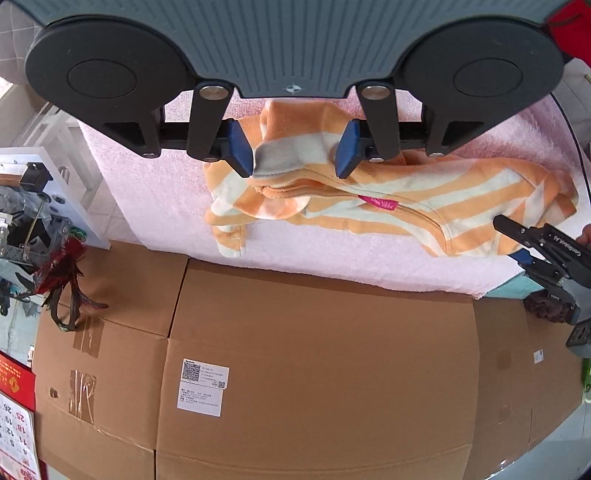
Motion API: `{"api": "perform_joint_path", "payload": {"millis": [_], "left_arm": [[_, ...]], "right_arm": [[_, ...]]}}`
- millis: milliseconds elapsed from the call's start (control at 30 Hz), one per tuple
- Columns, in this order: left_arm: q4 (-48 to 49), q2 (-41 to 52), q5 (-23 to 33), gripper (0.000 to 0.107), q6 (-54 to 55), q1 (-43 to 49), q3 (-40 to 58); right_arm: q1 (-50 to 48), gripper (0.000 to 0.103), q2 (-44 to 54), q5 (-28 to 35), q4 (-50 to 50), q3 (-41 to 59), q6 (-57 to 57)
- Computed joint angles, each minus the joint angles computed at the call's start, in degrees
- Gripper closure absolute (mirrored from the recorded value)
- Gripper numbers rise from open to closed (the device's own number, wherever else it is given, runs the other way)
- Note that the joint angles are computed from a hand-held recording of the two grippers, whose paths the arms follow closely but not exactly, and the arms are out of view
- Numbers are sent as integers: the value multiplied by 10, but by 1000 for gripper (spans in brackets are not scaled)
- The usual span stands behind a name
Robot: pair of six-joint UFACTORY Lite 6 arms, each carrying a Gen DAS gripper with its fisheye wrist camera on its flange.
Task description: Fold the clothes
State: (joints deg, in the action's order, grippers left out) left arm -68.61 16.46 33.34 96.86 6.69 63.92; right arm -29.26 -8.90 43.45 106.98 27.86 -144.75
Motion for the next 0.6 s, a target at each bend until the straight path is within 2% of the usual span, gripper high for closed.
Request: {"api": "perform_joint_path", "payload": {"millis": [33,133,267,300,333,367,467,533,600], "left_arm": [[17,14,19,103,-23,6,8],[-43,-32,21,106,34,30,-58],[-103,-108,51,106,105,61,-125],[-112,-110,47,106,106,58,-129],[-119,-107,40,107,104,52,-132],[-113,-93,29,107,82,41,-127],[-141,-93,-28,107,80,4,-137],[-177,-136,-29,107,77,5,-114],[-206,-171,-29,107,58,11,-59]], "right_arm": [[5,50,5,-9,12,-2,-18],[15,50,34,-21,57,6,-57],[11,50,96,14,32,56,17],[17,59,113,16,21,73,43],[27,73,129,5,-8,95,82],[39,96,140,-6,-35,116,119],[64,96,105,-34,-34,135,160],[69,97,69,-32,-64,183,223],[74,97,42,-23,-99,268,332]]}}
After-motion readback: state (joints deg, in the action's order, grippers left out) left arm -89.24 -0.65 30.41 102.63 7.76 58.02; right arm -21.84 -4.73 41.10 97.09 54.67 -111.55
